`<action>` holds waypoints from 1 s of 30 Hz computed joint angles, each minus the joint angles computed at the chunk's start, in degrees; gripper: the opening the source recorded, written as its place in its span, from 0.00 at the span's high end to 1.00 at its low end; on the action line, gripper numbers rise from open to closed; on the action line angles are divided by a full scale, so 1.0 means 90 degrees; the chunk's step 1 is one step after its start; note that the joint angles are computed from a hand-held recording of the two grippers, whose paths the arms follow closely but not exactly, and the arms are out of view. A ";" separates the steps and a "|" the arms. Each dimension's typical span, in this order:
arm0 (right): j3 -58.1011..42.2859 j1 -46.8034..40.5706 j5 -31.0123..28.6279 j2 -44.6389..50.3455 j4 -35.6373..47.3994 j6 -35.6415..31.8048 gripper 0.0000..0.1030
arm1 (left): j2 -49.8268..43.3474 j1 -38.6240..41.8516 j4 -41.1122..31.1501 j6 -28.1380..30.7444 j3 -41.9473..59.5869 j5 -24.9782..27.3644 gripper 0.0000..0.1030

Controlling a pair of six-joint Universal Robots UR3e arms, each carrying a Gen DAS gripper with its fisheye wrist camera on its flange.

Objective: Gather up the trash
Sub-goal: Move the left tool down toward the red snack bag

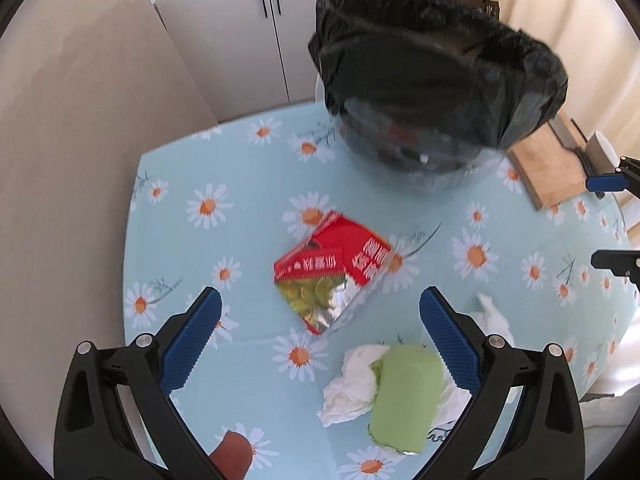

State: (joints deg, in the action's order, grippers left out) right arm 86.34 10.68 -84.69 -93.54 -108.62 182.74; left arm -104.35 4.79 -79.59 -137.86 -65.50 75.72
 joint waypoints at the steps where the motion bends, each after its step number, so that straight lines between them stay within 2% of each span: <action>1: 0.0042 0.0035 -0.0027 0.0011 0.0002 0.0016 0.14 | -0.0006 -0.0005 0.0073 0.0017 -0.0093 0.0046 0.06; 9: 0.0838 0.0264 0.0047 -0.0130 -0.0124 0.0200 0.14 | -0.0351 -0.0131 0.0494 0.0489 -0.0478 0.0130 0.06; 17: 0.1435 0.0467 0.0204 -0.0201 -0.0273 0.0382 0.14 | -0.1025 -0.0368 0.0614 0.0922 -0.0164 0.0034 0.06; 27: 0.1811 0.0601 0.0371 -0.0121 -0.0604 0.0426 0.14 | -0.1828 -0.1065 0.1238 0.1883 0.0094 0.0757 0.06; 30: 0.1889 0.0619 0.0393 -0.0104 -0.0644 0.0448 0.14 | -0.2194 -0.1115 0.1109 0.1975 0.0474 0.0733 0.06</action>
